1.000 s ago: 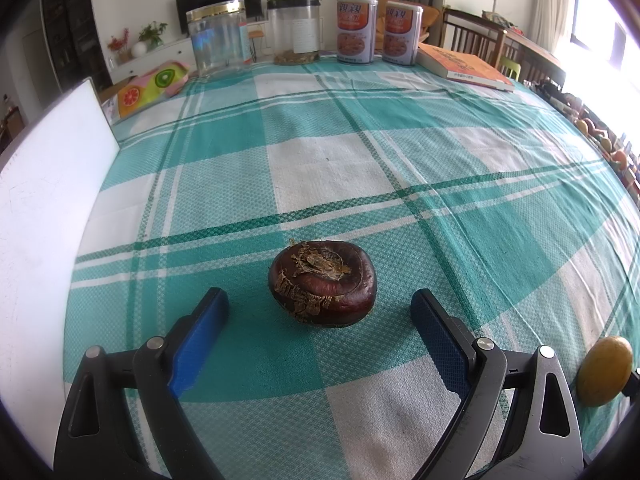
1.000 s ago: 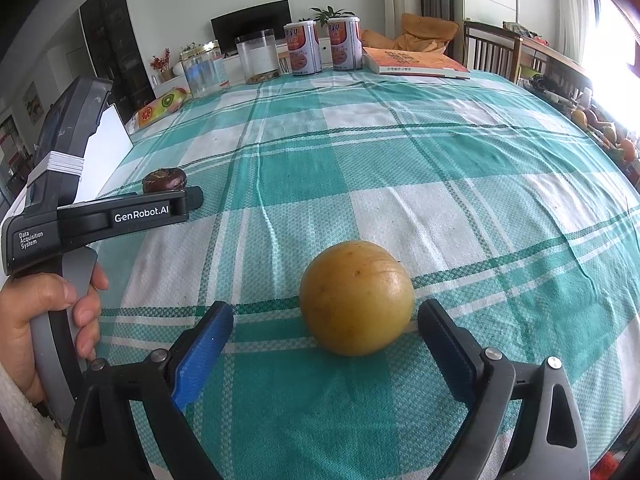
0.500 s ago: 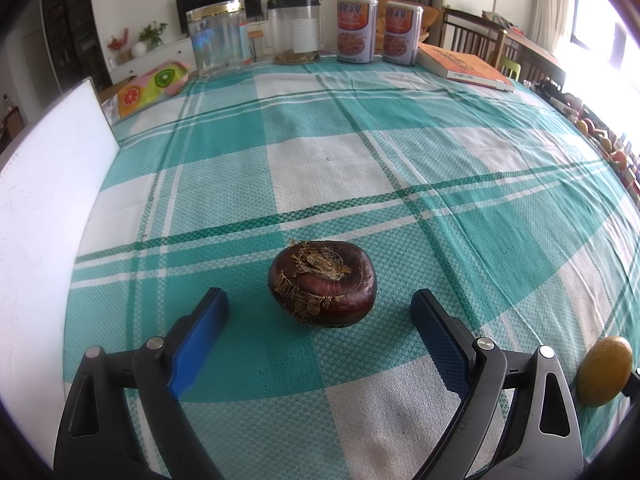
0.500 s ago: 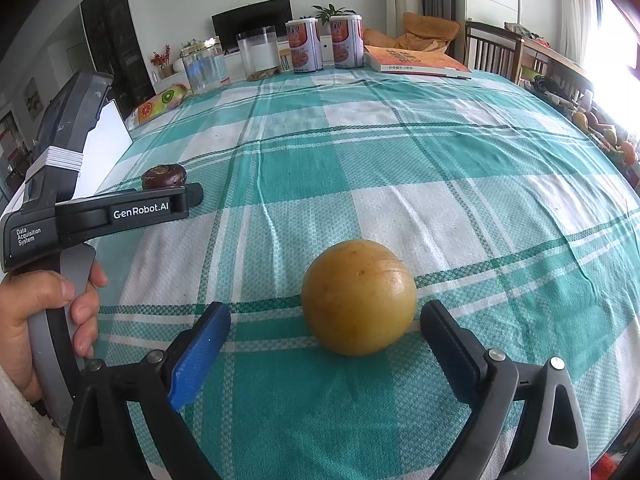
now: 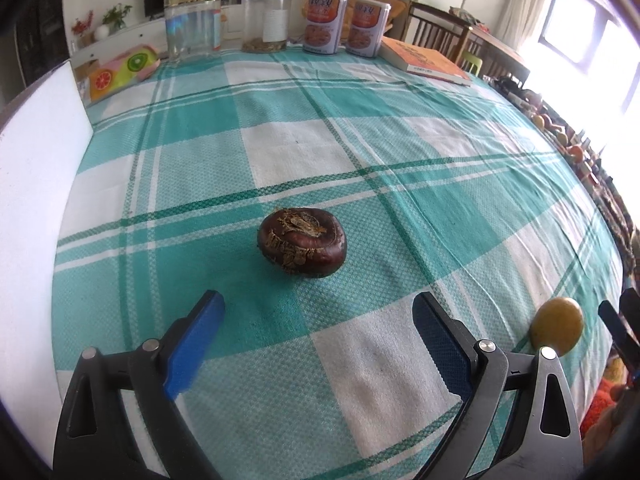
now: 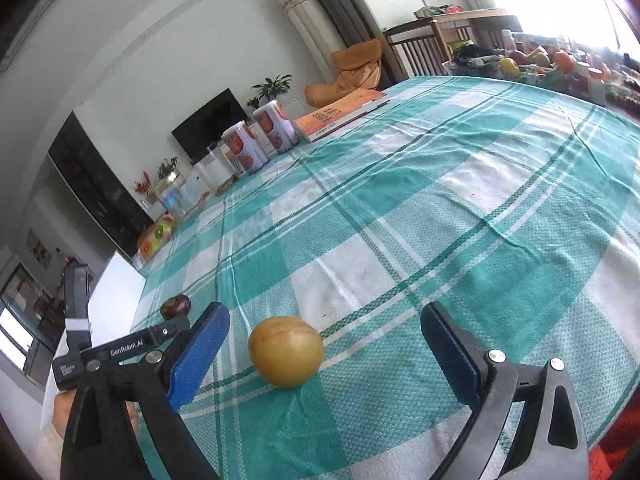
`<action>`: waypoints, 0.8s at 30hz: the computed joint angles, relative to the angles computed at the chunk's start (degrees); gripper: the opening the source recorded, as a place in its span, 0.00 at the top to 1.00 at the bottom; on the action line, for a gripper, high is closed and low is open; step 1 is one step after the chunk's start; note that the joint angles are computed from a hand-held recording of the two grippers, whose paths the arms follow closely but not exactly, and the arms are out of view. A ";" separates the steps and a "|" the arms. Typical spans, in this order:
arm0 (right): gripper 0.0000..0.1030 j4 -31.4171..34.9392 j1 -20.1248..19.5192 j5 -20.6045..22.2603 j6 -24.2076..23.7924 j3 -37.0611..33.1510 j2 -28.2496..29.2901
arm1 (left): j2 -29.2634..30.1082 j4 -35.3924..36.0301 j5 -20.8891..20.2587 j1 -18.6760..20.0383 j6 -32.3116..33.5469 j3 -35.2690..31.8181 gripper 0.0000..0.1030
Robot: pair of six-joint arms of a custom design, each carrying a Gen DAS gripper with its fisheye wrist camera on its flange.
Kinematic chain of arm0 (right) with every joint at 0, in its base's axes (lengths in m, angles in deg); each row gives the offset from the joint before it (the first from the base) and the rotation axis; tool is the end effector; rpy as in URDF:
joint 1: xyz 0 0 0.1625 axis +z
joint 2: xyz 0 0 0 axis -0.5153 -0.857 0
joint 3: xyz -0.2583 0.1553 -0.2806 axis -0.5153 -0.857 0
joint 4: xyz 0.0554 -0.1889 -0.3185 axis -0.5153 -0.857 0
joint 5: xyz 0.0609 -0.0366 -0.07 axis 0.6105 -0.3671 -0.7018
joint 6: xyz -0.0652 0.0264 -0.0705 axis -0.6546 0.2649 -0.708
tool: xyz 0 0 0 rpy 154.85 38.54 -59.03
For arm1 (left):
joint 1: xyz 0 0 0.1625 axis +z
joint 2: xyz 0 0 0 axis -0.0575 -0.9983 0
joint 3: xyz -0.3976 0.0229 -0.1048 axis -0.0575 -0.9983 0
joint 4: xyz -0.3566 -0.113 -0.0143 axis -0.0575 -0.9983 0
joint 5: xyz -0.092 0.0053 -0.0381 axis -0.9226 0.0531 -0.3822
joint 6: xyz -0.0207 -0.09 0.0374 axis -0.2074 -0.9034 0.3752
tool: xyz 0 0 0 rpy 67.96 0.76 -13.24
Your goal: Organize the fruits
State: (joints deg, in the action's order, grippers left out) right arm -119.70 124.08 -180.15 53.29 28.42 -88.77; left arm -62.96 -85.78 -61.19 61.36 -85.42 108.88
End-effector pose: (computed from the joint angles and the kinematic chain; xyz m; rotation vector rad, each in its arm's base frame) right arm 0.1557 -0.6252 0.1740 0.3682 -2.7199 1.1037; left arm -0.1477 -0.6390 0.1809 0.0539 2.3177 -0.8244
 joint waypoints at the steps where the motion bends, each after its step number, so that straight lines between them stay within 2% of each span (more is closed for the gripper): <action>1: 0.07 0.43 0.14 -0.31 -0.11 -0.15 0.03 | 0.69 0.79 0.90 -0.22 0.77 -0.56 0.07; 5: 0.07 6.55 2.18 -4.56 -4.55 -3.07 2.02 | 4.61 5.51 7.86 -0.49 2.19 -5.61 0.08; 6: 0.07 7.30 2.15 -4.53 -4.68 -3.25 2.06 | 5.00 5.12 8.22 -0.13 2.03 -6.50 0.08; 9: 0.07 10.13 1.68 -2.83 -3.05 -4.47 2.49 | 5.20 4.03 5.91 1.06 0.69 -8.12 0.10; 10: 0.07 11.02 1.52 -2.55 -2.62 -4.67 2.52 | 5.27 3.95 5.36 1.32 0.47 -8.40 0.18; 11: 0.07 11.67 1.48 -2.58 -2.42 -4.82 2.60 | 5.61 4.02 7.15 1.11 0.37 -8.49 0.35; 12: 0.07 12.00 1.57 -2.84 -2.51 -4.99 2.76 | 5.66 2.45 6.99 1.01 1.86 -8.24 0.46; 13: 0.07 11.88 1.79 -3.26 -3.07 -5.10 2.98 | 5.21 2.19 5.59 1.07 1.58 -8.06 0.54; 16: 0.22 13.62 2.87 -5.38 -5.65 -6.68 4.36 | 3.56 1.95 3.80 0.62 -1.42 -6.21 0.54; 17: 0.28 14.85 3.23 -6.25 -6.58 -7.28 4.88 | 2.64 1.26 2.66 0.30 -2.66 -4.88 0.54; 18: 0.39 13.78 3.79 -7.59 -8.43 -7.19 5.29 | 1.56 0.50 1.52 -0.17 -4.16 -3.24 0.54; 19: 0.52 15.11 3.78 -6.54 -8.96 -7.10 5.07 | 0.15 -0.57 -0.09 -0.76 -5.77 -1.19 0.54; 21: 0.52 14.10 4.62 -8.53 -9.45 -6.60 5.06 | -3.70 -3.43 -5.04 -2.37 -9.09 4.09 0.54; 24: 0.52 17.52 5.70 -6.02 -8.36 -5.85 3.20 | -11.59 -8.25 -13.97 -6.11 -12.78 13.40 0.54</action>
